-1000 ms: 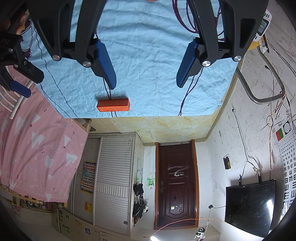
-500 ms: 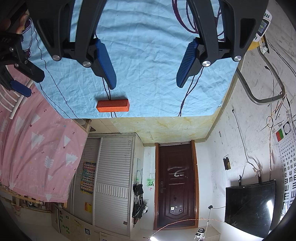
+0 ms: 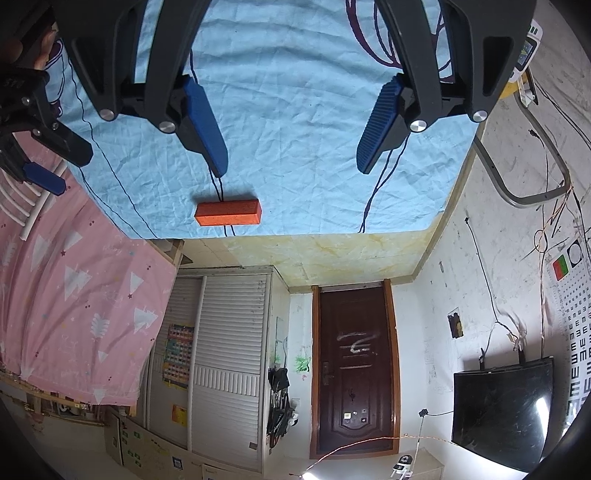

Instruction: Collect trash

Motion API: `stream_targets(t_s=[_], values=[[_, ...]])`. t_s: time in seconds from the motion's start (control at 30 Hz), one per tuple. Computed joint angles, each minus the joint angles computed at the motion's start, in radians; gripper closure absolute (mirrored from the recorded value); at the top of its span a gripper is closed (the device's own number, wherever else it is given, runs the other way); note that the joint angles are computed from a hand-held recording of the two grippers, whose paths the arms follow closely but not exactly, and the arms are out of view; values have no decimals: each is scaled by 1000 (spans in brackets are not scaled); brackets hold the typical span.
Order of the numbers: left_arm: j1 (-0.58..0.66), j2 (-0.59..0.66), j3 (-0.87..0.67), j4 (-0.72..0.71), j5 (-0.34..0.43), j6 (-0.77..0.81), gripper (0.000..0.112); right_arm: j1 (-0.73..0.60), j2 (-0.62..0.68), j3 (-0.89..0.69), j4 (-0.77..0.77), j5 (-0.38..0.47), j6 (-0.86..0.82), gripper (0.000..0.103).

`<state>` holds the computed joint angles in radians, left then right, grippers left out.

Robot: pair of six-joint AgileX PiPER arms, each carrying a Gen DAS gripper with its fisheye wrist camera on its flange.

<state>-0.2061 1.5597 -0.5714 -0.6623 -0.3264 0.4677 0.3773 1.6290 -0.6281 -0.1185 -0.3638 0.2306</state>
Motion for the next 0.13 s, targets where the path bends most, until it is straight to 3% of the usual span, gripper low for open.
stream_targets(t_s=[0.13], values=[[1,8,-13,-24,7,24,48,0,1,0,0,-1,0,6]])
